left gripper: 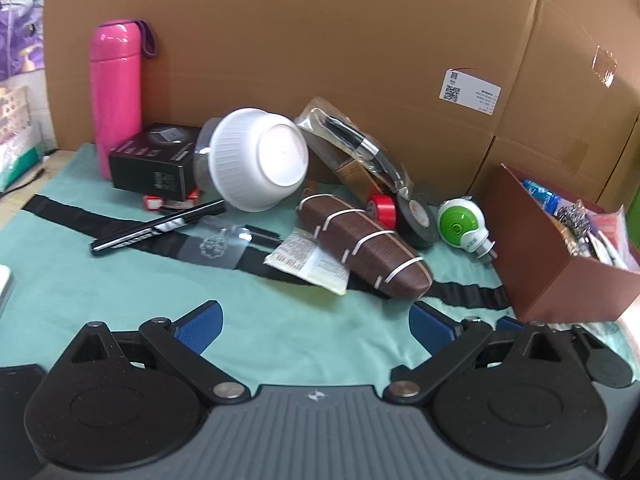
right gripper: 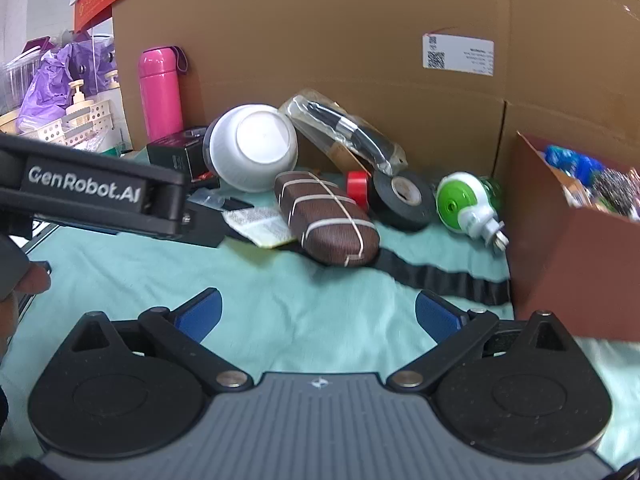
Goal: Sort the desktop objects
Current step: 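Move both tools toward the brown string-tied bar, fingers around it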
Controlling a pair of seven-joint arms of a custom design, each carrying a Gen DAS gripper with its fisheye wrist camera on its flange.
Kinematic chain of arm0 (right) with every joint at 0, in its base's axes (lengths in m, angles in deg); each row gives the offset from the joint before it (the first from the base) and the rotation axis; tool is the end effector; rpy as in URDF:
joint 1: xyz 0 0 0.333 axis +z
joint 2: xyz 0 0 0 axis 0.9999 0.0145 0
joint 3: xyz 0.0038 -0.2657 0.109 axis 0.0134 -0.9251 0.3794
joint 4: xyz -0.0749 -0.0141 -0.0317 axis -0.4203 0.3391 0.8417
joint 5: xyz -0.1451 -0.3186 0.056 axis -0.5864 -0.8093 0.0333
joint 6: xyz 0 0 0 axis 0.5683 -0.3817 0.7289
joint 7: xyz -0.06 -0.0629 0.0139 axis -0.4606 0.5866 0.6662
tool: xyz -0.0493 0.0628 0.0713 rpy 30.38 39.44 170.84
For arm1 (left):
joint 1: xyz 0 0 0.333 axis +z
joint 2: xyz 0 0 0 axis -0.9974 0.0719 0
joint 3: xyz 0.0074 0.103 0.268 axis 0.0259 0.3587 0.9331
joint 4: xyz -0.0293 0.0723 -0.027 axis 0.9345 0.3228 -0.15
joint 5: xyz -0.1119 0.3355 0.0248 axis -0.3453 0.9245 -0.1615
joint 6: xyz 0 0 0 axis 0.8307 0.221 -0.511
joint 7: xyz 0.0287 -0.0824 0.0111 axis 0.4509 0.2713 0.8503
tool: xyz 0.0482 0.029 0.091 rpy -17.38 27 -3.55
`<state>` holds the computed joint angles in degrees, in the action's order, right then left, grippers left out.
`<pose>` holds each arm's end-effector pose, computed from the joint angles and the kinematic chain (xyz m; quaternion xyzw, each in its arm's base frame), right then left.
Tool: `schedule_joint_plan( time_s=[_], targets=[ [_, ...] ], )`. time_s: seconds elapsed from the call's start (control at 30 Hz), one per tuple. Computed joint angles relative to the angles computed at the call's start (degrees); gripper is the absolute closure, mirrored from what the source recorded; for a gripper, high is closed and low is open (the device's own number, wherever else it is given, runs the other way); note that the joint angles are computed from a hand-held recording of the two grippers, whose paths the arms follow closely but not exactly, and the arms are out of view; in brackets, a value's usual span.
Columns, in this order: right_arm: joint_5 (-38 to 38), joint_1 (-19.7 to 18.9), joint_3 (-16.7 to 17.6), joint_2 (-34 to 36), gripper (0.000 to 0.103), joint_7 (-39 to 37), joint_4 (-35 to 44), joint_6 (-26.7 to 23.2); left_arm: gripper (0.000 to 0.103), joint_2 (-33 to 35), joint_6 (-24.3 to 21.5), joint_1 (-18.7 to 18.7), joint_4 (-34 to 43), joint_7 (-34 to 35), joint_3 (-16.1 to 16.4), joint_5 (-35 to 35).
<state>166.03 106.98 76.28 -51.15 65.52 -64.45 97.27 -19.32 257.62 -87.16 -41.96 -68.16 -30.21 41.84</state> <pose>0.5616 0.2032 0.4101 -0.7674 0.4153 -0.2270 0.4326 0.5292 -0.1249 0.4519 -0.7278 0.5251 -0.3370 0.2846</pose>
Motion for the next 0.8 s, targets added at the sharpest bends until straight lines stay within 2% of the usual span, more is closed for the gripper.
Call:
schedule_joint_plan(
  time_s=[0.03,0.1,0.27,0.37,0.5,0.73,0.8],
  targets=[
    [-0.15,-0.02,-0.04,0.7,0.004,-0.35,0.95,-0.25,0.002,0.89,1.06,0.23,0.69,1.88,0.04,-2.06],
    [-3.21,-0.05,-0.26,2.23,0.015,1.85,2.61,-0.96,0.006,2.87,2.47,0.38,2.48,5.06,0.28,-5.63],
    [-11.28,-2.02,1.2,6.29,0.019,8.22,6.93,-3.01,0.009,8.62,2.28,-0.38,8.38,13.37,0.78,-14.78],
    [-14.21,-3.72,2.65,8.67,0.021,10.2,9.77,-4.53,0.015,12.12,1.48,1.33,11.33,23.56,-1.66,-26.15],
    [-19.86,-5.19,3.68,12.36,0.021,14.89,14.08,-6.59,0.021,16.08,0.01,3.1,15.18,32.82,-4.36,-36.98],
    [-29.11,-7.25,5.17,17.3,0.026,23.04,19.71,-9.98,0.024,20.15,-0.57,1.32,20.08,40.62,-3.22,-45.44],
    [-31.38,-7.39,5.35,18.28,0.033,25.38,20.75,-10.16,0.024,21.33,-0.56,1.28,21.36,42.42,-3.39,-47.7]
  ],
)
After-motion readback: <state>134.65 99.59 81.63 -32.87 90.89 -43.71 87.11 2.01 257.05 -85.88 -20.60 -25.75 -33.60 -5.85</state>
